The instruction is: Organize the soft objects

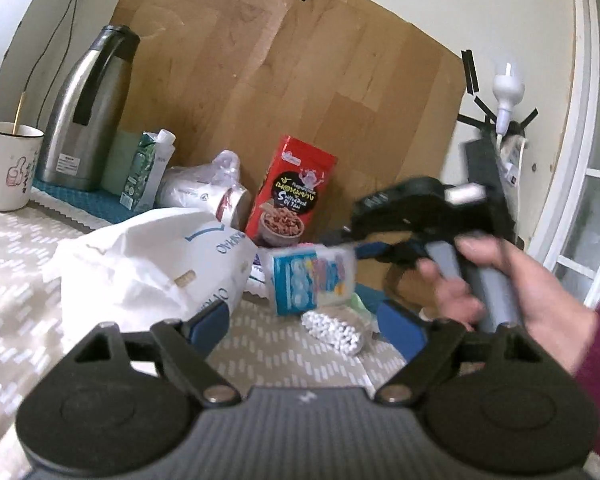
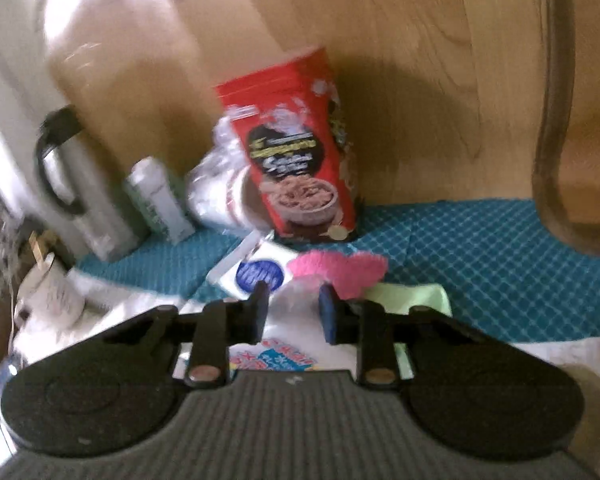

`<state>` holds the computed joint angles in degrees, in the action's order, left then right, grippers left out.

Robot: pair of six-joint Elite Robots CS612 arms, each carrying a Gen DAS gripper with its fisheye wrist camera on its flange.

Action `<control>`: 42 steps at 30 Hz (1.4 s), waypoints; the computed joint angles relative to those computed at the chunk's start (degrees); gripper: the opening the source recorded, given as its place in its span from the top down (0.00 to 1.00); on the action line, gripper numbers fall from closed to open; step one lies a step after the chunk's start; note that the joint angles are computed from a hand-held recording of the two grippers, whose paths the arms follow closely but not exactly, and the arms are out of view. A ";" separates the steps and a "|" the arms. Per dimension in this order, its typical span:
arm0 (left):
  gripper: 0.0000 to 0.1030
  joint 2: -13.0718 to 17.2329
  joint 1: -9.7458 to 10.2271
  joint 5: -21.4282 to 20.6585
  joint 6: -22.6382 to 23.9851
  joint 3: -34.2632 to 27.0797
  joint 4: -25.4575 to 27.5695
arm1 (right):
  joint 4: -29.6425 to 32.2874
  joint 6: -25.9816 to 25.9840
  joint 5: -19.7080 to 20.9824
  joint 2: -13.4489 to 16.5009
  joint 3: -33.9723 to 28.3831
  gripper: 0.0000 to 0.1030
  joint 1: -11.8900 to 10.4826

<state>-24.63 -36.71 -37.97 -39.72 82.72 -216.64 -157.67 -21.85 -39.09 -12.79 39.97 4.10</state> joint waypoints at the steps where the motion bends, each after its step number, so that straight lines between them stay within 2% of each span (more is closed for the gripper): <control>1: 0.17 -0.07 -0.01 0.09 -0.17 0.16 -0.29 | -2.13 -1.25 0.88 -1.10 2.73 0.74 -0.55; 5: 0.17 0.16 0.29 -1.09 -1.25 0.37 -1.37 | -11.69 -8.83 6.32 -6.62 17.14 0.75 -4.05; 9: 0.17 -0.25 0.59 -3.77 -1.43 0.98 -1.22 | -21.55 -13.53 9.78 -8.99 27.55 0.80 -7.78; 10: 0.17 -0.49 0.85 -5.91 -1.15 1.28 -1.16 | -23.80 -14.88 10.04 -9.14 29.67 0.80 -8.66; 12: 0.17 -1.03 1.28 -9.34 -1.21 1.80 -0.13 | -26.39 -16.46 7.92 -9.29 32.86 0.80 -9.77; 14: 0.17 -1.62 1.63 -12.39 -1.98 2.21 1.73 | -24.10 -18.44 6.16 -9.72 35.23 0.78 -11.08; 15: 0.17 -1.82 1.71 -13.59 -2.14 2.30 2.46 | -22.03 -19.13 6.06 -9.91 35.91 0.76 -11.64; 16: 0.18 -1.92 1.60 -14.01 -2.14 2.19 3.24 | -21.07 -19.29 6.67 -9.90 36.30 0.65 -12.18; 17: 0.17 -1.99 1.50 -14.49 -2.12 2.03 3.92 | -22.50 -17.88 7.36 -9.58 36.43 0.56 -12.58; 18: 0.18 -2.03 1.41 -15.30 -2.40 1.87 4.40 | -25.23 -15.84 8.09 -9.08 36.37 0.41 -12.88; 19: 0.18 -2.04 1.41 -16.70 -2.80 1.57 4.87 | -27.31 -14.83 8.79 -8.67 36.15 0.36 -13.10; 21: 0.18 -2.06 1.35 -19.09 -2.99 0.72 6.62 | -30.04 -14.11 8.71 -8.33 35.64 0.35 -12.75; 26: 0.19 -2.05 1.13 -21.27 -1.49 -1.73 13.31 | -30.18 -15.75 6.92 -7.65 33.21 0.33 -11.03; 29: 0.23 -2.21 1.53 -23.63 -2.15 -2.52 16.14 | -27.26 -18.21 6.10 -7.62 32.44 0.33 -10.35; 34: 0.41 -2.08 2.11 -28.24 -2.42 -3.97 19.92 | -25.86 -20.12 4.96 -7.68 32.60 0.33 -9.83; 38: 0.43 -1.27 1.59 -29.20 -0.01 -5.61 20.94 | -30.53 -15.94 3.15 -7.16 32.65 0.36 -10.23; 42: 0.44 -0.25 1.21 -32.43 3.24 -8.33 22.09 | -35.16 -10.19 1.41 -6.66 32.88 0.41 -11.53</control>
<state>-24.88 -35.50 -70.40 -36.48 74.38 -194.55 -192.83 -32.05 -37.68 -19.45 72.85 -7.43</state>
